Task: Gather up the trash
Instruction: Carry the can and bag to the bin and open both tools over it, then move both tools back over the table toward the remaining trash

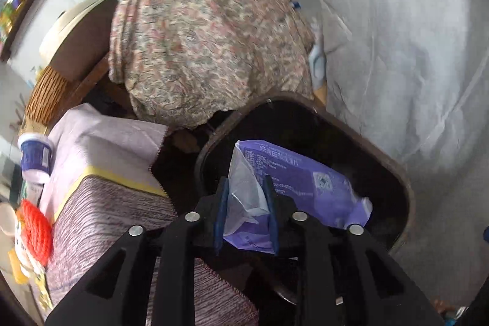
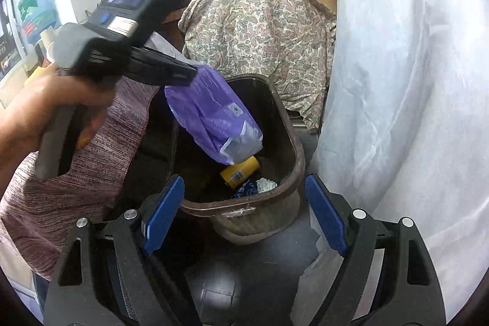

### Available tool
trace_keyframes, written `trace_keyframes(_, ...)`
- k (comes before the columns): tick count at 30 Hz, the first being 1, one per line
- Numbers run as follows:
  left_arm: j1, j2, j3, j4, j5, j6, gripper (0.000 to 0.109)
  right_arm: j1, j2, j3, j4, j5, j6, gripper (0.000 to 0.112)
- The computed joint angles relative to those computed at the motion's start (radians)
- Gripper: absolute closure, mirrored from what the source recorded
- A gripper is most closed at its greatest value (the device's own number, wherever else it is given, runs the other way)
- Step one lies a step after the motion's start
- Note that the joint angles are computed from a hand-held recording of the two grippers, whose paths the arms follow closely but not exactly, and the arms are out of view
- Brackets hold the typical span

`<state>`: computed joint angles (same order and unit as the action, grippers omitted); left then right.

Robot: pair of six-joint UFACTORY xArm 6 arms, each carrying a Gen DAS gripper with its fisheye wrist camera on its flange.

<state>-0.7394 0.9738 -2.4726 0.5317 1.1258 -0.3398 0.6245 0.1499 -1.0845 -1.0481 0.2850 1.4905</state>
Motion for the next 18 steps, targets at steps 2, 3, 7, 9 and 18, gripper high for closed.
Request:
trace_keyframes(2,-0.008,0.005,-0.004,0.032,0.001,0.004,0.062,0.003,0.001,0.000,0.008,0.002,-0.014,0.031)
trace_keyframes(3,-0.009,-0.026,0.048,0.046,-0.030,-0.011,0.052,0.004,0.001,0.000,0.013,0.004,-0.021,0.031)
trace_keyframes(7,0.000,-0.177,0.284,0.089,-0.192,-0.114,0.029,0.006,0.001,-0.003,0.025,0.007,-0.037,0.031)
trace_keyframes(9,0.009,-0.238,0.364,0.099,-0.254,-0.166,0.029,0.011,0.001,-0.007,0.032,0.016,-0.047,0.031)
trace_keyframes(18,0.067,-0.654,0.873,0.228,-0.545,-0.543,0.012,0.040,0.014,-0.064,-0.064,0.054,-0.020,0.030)
